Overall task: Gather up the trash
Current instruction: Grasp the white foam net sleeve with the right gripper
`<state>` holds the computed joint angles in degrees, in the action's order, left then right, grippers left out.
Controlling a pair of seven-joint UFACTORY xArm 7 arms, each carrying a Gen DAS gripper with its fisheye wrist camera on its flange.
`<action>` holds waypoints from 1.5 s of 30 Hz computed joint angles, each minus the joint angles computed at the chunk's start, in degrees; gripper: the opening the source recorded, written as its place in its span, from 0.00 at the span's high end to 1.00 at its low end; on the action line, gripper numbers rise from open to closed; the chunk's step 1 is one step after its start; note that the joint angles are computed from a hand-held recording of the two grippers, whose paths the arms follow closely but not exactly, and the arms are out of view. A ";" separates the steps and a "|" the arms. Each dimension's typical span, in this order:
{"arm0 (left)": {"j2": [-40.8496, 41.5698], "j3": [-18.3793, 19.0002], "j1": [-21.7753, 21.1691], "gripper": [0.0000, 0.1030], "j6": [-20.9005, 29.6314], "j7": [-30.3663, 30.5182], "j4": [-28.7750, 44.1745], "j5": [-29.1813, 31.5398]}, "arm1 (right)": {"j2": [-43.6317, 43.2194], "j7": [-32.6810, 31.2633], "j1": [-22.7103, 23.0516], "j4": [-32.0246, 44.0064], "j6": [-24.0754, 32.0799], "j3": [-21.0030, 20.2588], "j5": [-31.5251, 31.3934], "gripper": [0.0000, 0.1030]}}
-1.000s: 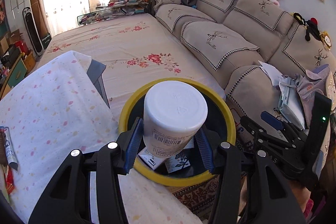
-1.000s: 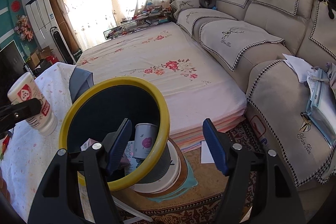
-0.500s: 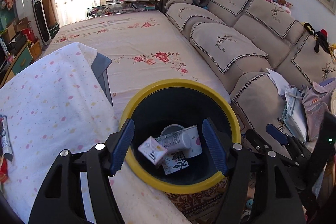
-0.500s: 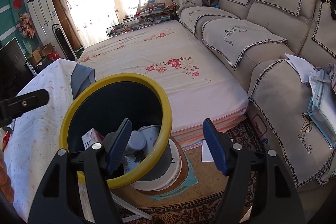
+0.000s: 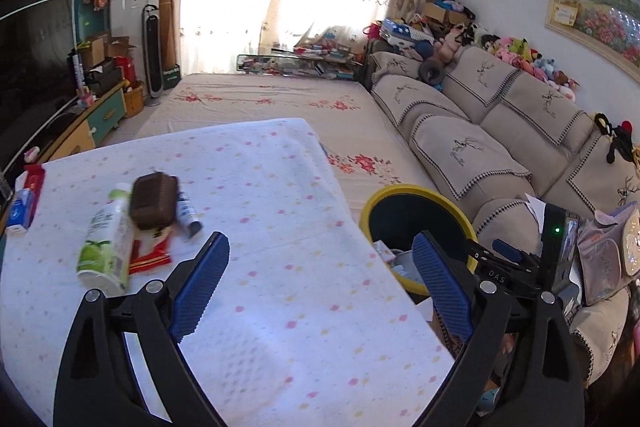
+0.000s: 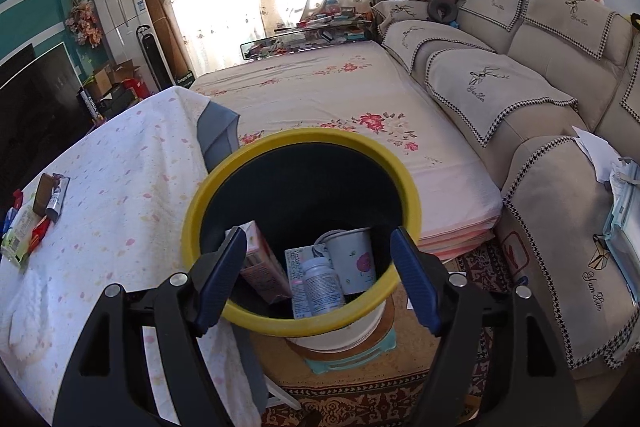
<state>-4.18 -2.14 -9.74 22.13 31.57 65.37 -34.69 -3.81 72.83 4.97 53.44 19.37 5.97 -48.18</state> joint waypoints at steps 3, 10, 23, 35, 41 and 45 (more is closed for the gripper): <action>-4.79 2.44 1.88 0.10 -2.28 0.70 -5.11 0.65 | 1.79 -1.90 2.00 2.35 0.37 1.23 1.40 0.32; -11.47 8.95 6.42 0.10 -5.11 -2.19 -13.59 6.56 | 7.96 -9.71 9.69 10.37 1.31 2.35 6.24 0.31; -13.97 16.70 6.96 0.10 -4.99 4.17 -18.16 1.00 | 19.28 -29.72 21.56 24.58 3.03 3.66 22.04 0.31; -12.15 15.31 7.83 0.10 -4.75 3.59 -17.39 -0.13 | 19.83 -36.76 23.98 22.62 2.61 1.75 31.87 0.42; -11.34 14.43 8.12 0.10 -4.65 3.86 -17.27 -0.58 | 19.30 -39.44 23.31 21.77 1.73 2.42 34.89 0.76; -10.93 14.19 8.27 0.10 -4.80 4.19 -17.12 -1.04 | 17.15 -39.89 22.76 19.21 -1.20 2.58 36.54 0.92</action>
